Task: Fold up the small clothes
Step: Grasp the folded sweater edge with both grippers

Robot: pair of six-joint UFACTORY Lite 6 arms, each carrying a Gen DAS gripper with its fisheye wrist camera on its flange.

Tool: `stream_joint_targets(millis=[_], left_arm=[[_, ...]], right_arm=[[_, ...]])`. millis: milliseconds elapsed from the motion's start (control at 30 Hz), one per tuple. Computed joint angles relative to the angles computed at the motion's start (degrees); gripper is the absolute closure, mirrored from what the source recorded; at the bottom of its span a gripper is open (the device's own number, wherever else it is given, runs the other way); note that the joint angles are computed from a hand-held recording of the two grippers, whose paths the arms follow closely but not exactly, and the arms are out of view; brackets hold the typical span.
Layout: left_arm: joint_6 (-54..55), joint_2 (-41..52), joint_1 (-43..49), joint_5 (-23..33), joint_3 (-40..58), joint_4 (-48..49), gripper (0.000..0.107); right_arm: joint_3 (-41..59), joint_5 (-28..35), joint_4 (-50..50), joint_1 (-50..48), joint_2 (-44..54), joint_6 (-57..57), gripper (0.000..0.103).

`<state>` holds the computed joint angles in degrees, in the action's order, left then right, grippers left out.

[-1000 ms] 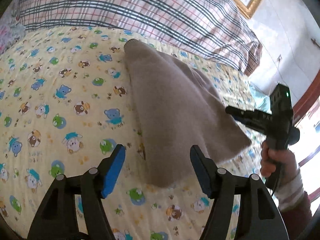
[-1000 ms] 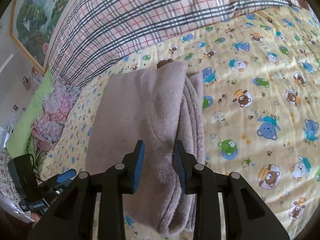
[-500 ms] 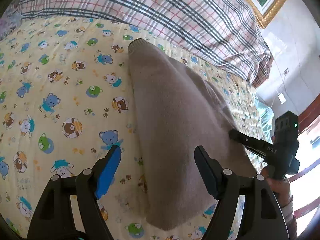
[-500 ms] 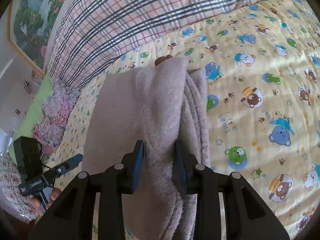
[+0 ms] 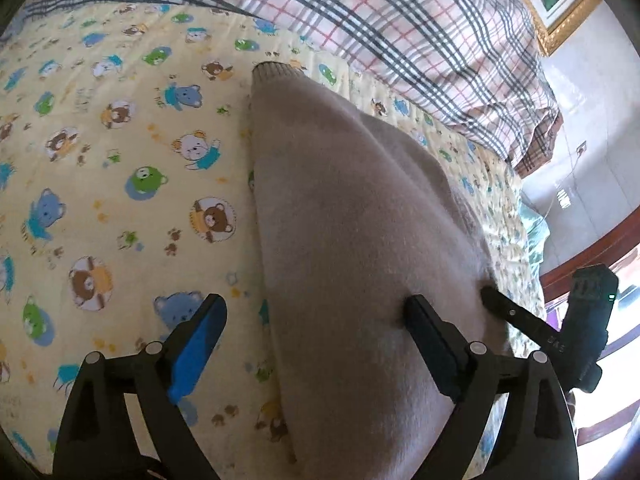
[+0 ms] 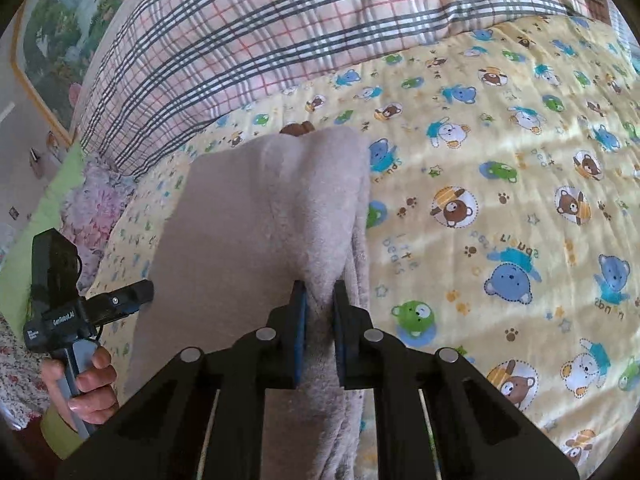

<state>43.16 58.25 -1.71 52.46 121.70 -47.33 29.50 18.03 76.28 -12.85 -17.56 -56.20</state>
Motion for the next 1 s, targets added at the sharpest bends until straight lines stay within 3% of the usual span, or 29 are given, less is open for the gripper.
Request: stream_joint_targets(millis=[133, 167, 367, 533, 667, 800, 1000], left_arm=[[-2.3, 3.9, -0.7, 1.9, 5.1, 0.7, 0.015], [-2.8, 5.1, -0.6, 3.1, 6.6, 0.3, 0.015], [-5.9, 11.7, -0.8, 7.8, 15.4, -0.6, 0.016], [-5.1, 13.4, -2.9, 7.2, 17.4, 0.3, 0.039], [2.6, 4.6, -3.1, 1.7, 4.2, -2.8, 0.053], [11.0, -5.0, -0.8, -0.7, -9.4, -7.4, 0.055], [20.1, -18.2, 10.3, 4.6, -24.2, -11.2, 0.055]], right_arm=[[0.4, -4.3, -6.0, 1.8, 0.2, 7.0, 0.053], [0.5, -4.2, -6.0, 1.5, 0.3, 6.9, 0.052], [2.8, 4.9, 11.2, -4.6, 7.1, -10.7, 0.052], [6.4, 18.7, 17.1, -9.7, 18.6, -17.2, 0.052], [4.8, 23.5, 20.7, -9.8, 19.4, -19.8, 0.068], [1.3, 21.1, 21.4, -6.1, 11.0, -16.5, 0.071], [-1.0, 18.7, 23.6, 4.4, 2.6, -12.3, 0.072]])
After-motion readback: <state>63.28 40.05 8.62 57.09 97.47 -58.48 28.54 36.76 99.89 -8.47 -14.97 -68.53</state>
